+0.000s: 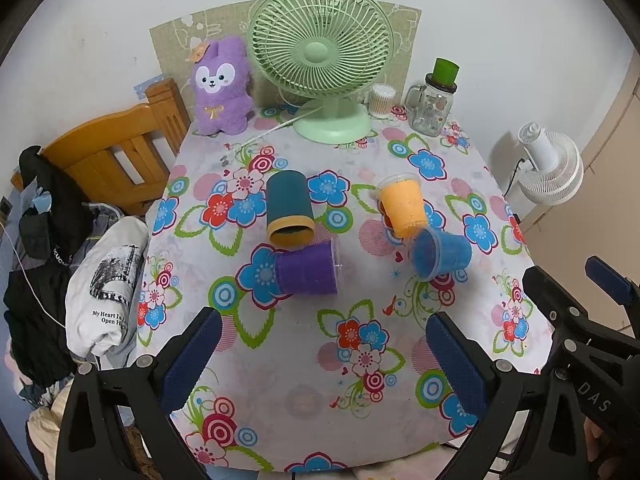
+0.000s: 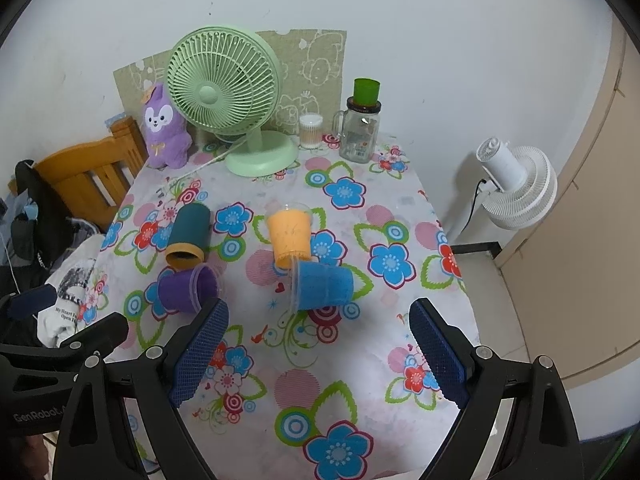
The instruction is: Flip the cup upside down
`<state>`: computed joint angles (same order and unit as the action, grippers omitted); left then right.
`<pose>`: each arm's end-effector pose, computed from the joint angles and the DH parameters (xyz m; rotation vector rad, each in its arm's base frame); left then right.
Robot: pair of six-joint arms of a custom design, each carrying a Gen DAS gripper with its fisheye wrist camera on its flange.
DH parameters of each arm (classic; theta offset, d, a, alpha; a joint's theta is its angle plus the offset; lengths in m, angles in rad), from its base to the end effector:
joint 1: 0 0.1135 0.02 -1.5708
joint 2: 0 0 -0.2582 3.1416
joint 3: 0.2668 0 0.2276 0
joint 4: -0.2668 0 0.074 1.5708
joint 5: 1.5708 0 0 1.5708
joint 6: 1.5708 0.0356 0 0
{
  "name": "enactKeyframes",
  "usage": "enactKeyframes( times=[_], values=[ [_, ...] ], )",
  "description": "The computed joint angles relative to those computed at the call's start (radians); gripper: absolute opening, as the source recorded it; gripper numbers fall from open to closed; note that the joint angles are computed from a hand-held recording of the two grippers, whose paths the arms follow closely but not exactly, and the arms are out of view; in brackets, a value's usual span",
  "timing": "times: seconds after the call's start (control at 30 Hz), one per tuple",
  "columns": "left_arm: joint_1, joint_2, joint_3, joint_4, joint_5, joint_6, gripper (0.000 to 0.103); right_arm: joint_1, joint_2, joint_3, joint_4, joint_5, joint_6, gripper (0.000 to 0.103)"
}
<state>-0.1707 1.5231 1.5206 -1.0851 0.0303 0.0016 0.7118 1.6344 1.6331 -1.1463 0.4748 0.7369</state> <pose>0.2741 -0.0483 0.3338 0.2389 2.6503 -0.0956 0.2374 0.1833 0.3346 0.1623 2.5141 -0.0978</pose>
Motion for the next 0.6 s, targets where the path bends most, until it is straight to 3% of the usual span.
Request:
enactKeyframes(
  times=[0.6],
  values=[
    [0.026,0.126,0.060,-0.009,0.014,0.049,0.103,-0.048,0.067,0.041,0.004,-0.045,-0.003,0.094]
  ],
)
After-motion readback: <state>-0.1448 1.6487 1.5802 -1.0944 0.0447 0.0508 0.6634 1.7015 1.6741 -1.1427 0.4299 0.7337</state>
